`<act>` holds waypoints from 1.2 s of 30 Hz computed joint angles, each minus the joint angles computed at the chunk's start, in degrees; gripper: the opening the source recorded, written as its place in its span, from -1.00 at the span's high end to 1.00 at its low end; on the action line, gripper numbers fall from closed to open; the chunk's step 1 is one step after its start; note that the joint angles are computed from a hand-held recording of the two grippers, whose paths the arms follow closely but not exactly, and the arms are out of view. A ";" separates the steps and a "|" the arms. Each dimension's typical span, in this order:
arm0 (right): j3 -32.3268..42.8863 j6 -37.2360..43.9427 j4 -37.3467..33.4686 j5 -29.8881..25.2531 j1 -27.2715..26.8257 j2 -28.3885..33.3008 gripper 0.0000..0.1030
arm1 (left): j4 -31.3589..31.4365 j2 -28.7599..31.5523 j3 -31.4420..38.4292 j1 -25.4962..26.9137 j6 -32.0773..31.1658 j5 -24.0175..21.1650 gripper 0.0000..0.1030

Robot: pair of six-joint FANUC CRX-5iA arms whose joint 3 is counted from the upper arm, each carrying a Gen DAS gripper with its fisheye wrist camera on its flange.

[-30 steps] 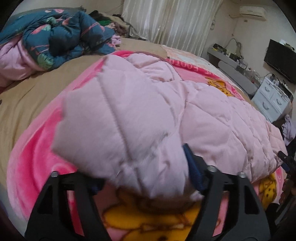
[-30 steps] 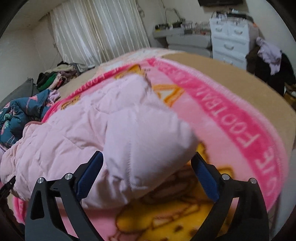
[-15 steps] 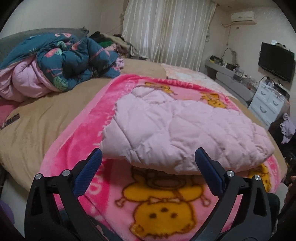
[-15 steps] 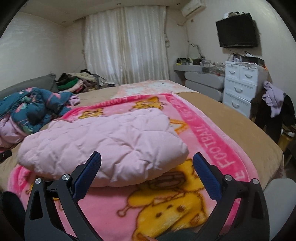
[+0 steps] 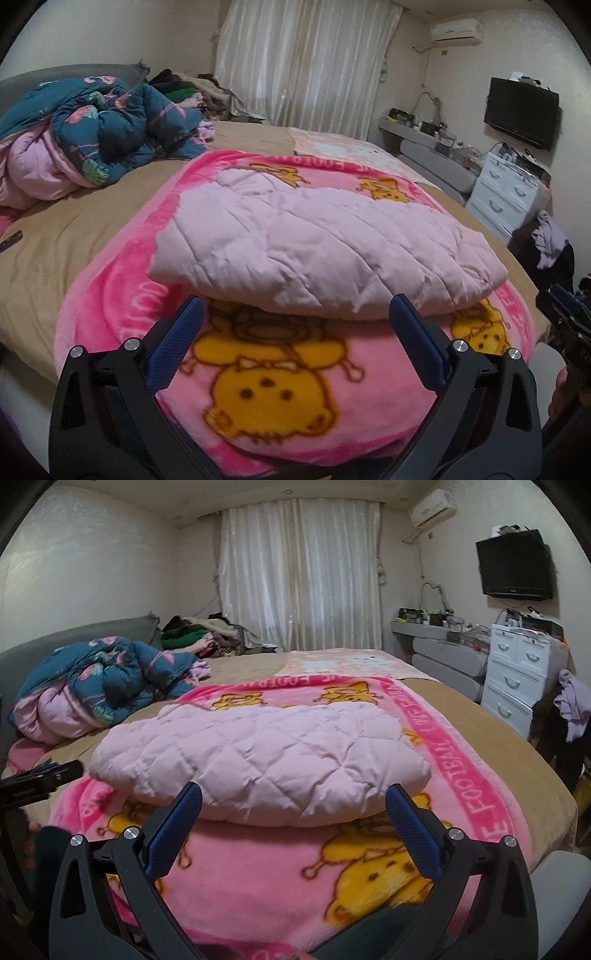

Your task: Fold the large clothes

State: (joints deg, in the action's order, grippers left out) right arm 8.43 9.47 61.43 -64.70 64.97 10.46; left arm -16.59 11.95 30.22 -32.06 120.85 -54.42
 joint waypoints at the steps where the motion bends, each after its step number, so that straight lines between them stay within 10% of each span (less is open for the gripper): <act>1: 0.06 0.21 -0.06 -0.33 0.20 0.20 -0.92 | 0.11 -0.13 -0.57 -0.25 0.00 0.41 -0.82; 36: 1.87 2.57 -8.26 -0.73 -0.06 2.39 -0.92 | -1.47 1.79 0.37 -2.74 -0.82 -2.40 -0.82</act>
